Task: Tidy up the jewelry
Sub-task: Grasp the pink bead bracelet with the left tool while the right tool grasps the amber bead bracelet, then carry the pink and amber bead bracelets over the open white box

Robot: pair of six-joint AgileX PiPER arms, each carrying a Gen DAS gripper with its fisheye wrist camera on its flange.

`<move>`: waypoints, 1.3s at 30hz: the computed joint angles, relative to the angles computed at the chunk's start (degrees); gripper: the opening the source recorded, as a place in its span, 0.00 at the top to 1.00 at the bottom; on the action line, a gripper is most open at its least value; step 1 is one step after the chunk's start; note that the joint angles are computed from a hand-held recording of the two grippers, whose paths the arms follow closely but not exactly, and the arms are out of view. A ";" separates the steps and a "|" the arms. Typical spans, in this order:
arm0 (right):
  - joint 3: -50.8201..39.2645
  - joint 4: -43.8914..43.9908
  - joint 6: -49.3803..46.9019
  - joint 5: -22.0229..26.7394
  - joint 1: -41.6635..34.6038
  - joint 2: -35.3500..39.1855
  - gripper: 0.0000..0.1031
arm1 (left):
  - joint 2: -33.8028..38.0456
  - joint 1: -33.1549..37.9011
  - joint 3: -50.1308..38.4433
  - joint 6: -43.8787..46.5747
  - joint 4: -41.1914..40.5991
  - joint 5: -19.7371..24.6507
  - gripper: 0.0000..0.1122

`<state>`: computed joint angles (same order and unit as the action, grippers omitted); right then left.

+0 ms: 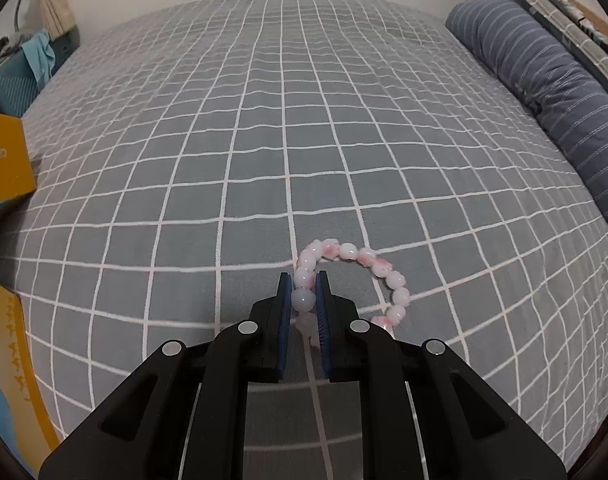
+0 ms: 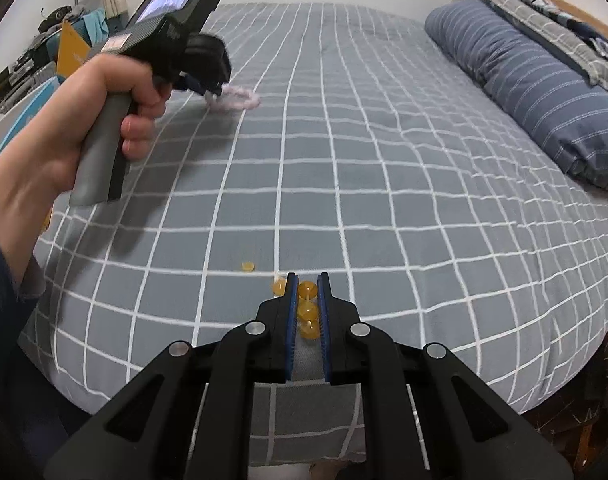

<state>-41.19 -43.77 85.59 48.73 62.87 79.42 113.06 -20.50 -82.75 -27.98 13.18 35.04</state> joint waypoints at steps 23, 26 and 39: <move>-8.20 -5.34 2.20 5.36 -1.68 1.23 0.91 | -22.53 1.09 18.37 3.61 -4.40 -1.49 0.90; -10.13 -5.21 1.13 4.96 -2.18 1.71 0.91 | -26.20 1.05 20.68 3.44 -3.22 -0.83 0.90; -22.93 -3.52 -4.20 4.18 -3.61 9.33 0.91 | -41.67 3.06 27.43 4.30 -0.84 4.14 0.90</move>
